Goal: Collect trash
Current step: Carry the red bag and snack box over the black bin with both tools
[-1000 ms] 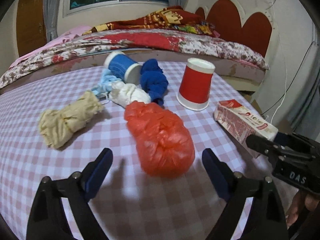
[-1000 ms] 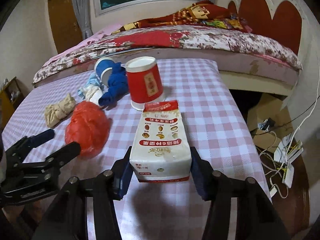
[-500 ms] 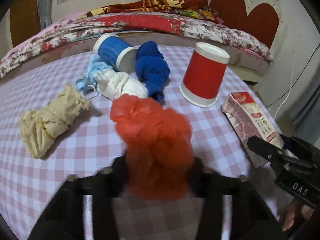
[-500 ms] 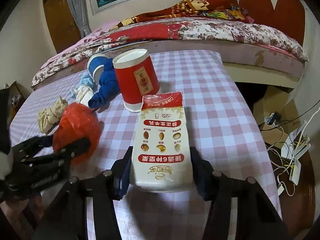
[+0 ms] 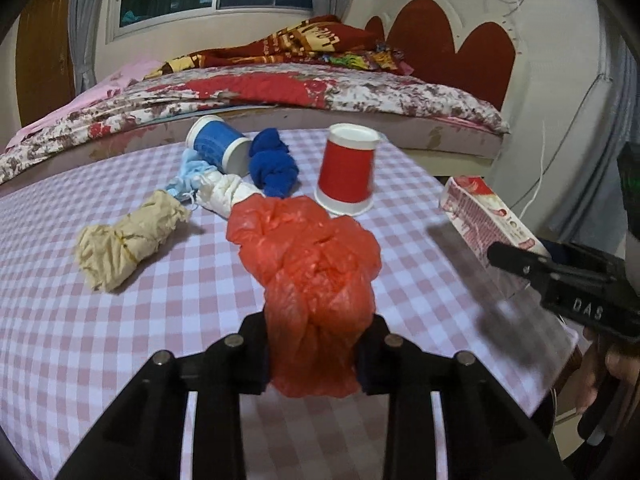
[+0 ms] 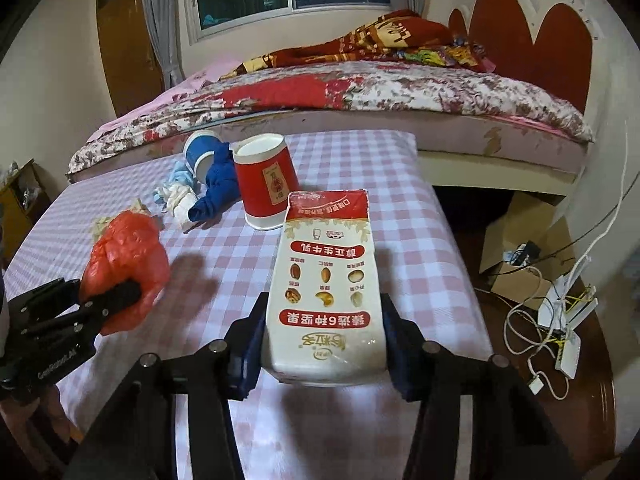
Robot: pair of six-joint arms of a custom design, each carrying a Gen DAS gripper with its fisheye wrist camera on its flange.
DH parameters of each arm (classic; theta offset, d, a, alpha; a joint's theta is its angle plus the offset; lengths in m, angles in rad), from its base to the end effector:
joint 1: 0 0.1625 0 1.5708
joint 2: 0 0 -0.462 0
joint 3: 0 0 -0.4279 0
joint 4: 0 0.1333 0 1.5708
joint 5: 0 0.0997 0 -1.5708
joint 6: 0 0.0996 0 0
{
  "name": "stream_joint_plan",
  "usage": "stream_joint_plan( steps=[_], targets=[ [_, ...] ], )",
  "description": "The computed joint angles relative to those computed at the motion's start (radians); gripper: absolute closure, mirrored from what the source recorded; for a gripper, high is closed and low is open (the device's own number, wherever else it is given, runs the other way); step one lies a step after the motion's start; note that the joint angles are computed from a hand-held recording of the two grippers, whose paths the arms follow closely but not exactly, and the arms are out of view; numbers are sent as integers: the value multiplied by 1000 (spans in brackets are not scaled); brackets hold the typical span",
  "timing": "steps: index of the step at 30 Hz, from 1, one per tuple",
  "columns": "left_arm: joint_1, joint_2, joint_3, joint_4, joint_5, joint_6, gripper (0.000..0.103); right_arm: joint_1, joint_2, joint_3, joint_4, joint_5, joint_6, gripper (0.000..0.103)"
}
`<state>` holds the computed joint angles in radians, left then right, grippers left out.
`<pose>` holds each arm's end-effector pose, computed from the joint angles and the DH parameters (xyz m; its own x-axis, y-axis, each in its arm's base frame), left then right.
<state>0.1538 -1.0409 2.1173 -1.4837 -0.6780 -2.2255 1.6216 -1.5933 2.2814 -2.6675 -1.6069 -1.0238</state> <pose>-0.3814 -0.2725 0.0682 -0.6823 -0.4923 -0.5405 0.2460 0.5416 -0.8038 0.1524 -0.4440 0.3009 -0.4797 -0.8017 0.3566 -0.8773 0.4456 -0.1784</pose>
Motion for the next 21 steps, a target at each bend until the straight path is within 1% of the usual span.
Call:
stream_joint_plan(
  steps=[5, 9, 14, 21],
  targets=[
    [-30, 33, -19, -12, -12, 5, 71, -44, -80, 3, 51, 27, -34, 51],
    [-44, 70, -47, -29, -7, 23, 71, -77, -137, -2, 96, 38, -71, 51],
    [-48, 121, -90, -66, 19, 85, 71, -135, -207, -7, 140, 61, -132, 51],
    [-44, 194, -155, -136, 53, 196, 71, -229, -267, -53, 208, 121, -162, 51]
  ],
)
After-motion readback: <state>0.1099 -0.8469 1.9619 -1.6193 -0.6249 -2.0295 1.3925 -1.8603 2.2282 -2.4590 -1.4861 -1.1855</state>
